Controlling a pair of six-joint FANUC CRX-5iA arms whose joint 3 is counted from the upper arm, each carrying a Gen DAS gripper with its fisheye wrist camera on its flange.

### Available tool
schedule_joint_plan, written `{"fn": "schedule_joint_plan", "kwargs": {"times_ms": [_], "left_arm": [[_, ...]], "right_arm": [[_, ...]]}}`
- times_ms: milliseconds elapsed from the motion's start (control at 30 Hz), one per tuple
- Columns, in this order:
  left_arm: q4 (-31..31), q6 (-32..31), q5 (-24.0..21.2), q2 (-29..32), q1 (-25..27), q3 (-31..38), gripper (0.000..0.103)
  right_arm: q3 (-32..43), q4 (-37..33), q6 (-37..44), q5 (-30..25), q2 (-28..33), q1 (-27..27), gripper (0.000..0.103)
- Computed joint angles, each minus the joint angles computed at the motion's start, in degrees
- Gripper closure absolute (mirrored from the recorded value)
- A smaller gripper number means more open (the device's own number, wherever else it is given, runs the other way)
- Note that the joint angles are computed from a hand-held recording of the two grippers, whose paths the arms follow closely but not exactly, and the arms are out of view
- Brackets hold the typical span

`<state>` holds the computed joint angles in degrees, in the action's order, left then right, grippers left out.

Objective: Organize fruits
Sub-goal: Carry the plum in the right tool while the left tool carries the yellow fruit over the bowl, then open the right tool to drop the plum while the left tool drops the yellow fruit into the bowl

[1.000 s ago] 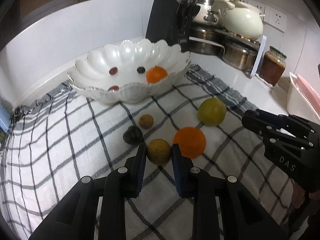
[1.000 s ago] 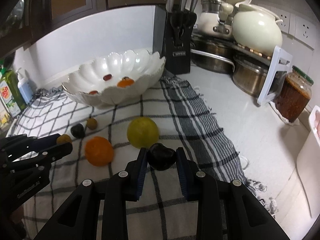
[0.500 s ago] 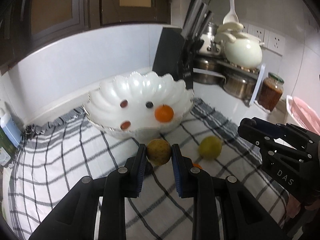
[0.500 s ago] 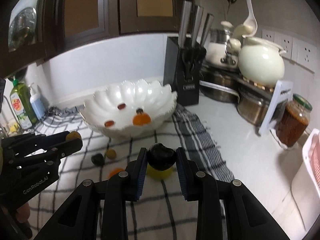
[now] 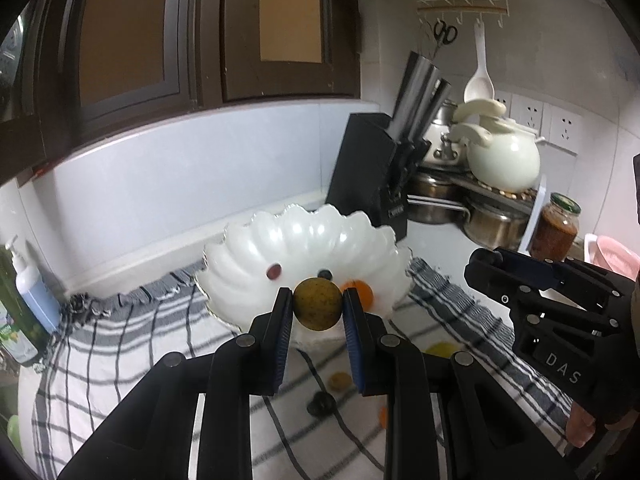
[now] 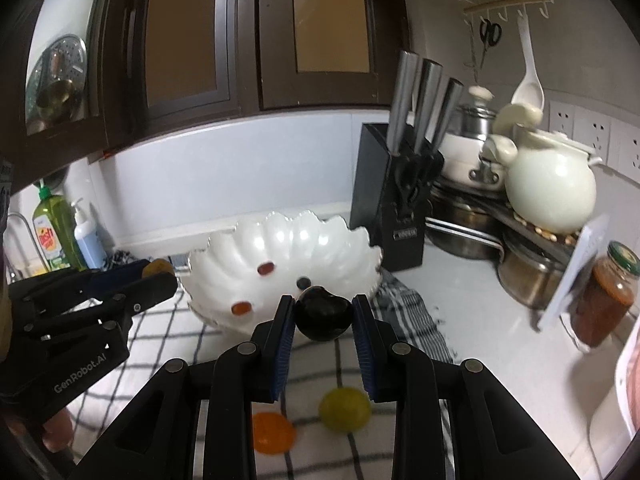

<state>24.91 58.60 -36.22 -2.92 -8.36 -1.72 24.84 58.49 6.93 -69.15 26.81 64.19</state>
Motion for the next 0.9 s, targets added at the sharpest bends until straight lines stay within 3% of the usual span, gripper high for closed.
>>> {"fn": "schedule_joint_plan", "kwargs": {"times_ms": [267, 500, 767, 900], "left_arm": [[-1.7, 1.9, 1.9, 2.4, 0.0, 3.6, 0.077], [-3.3, 3.5, 1.0, 6.3, 0.1, 8.8, 0.077], [-6.0, 6.9, -4.1, 13.3, -0.2, 18.4, 0.077], [-8.8, 9.9, -9.1, 17.8, -0.5, 24.9, 0.077]], "right_arm": [[4.7, 0.2, 3.5, 2.4, 2.5, -2.4, 0.073], [11.9, -4.1, 9.5, 3.5, 6.1, -5.3, 0.073], [22.7, -11.8, 17.9, 2.5, 11.9, -8.5, 0.073], [32.0, -16.1, 23.2, -0.9, 16.9, -9.9, 0.073]]}}
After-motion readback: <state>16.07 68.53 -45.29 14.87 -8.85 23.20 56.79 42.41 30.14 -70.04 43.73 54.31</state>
